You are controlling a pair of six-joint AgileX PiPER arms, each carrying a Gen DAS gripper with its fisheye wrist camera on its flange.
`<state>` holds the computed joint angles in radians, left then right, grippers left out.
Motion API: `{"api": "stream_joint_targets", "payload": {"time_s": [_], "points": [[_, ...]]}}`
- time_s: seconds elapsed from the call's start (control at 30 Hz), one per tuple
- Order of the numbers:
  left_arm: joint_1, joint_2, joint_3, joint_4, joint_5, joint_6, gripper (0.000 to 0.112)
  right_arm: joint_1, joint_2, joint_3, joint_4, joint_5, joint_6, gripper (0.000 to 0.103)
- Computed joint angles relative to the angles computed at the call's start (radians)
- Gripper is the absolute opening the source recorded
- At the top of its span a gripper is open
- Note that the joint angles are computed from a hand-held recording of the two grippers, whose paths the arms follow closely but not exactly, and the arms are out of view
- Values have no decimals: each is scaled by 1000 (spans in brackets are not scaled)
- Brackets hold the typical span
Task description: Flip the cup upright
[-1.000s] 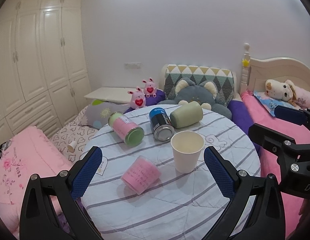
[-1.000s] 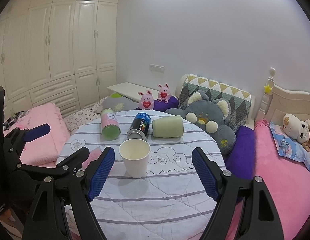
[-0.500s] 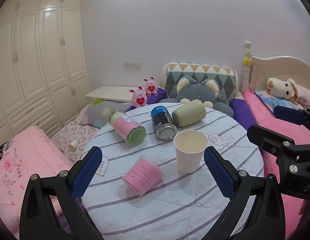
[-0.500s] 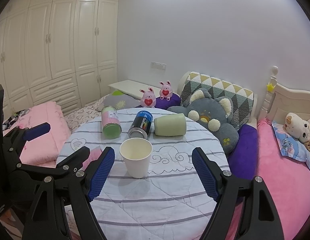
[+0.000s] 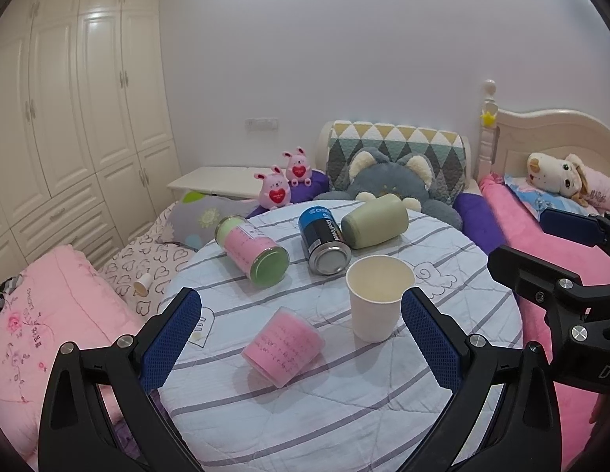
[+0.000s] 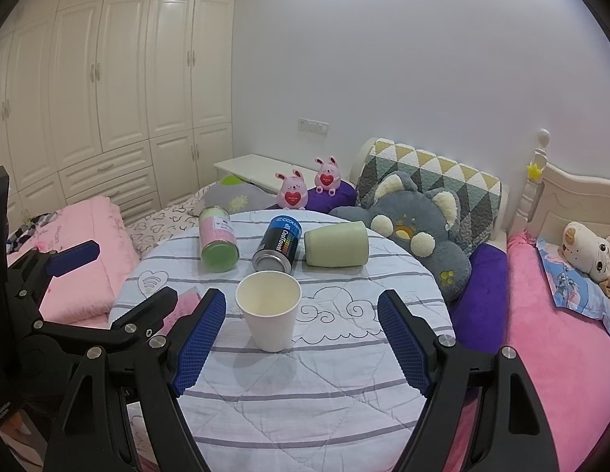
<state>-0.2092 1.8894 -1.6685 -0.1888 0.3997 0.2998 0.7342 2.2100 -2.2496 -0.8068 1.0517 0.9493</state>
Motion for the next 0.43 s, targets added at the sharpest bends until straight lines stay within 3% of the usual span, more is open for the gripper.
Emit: {"api": "stream_joint_targets", "payload": {"time_s": [0.43], "points": [[8, 38, -46, -20, 20, 10, 103, -19, 13, -15, 23, -10, -4, 81]]}}
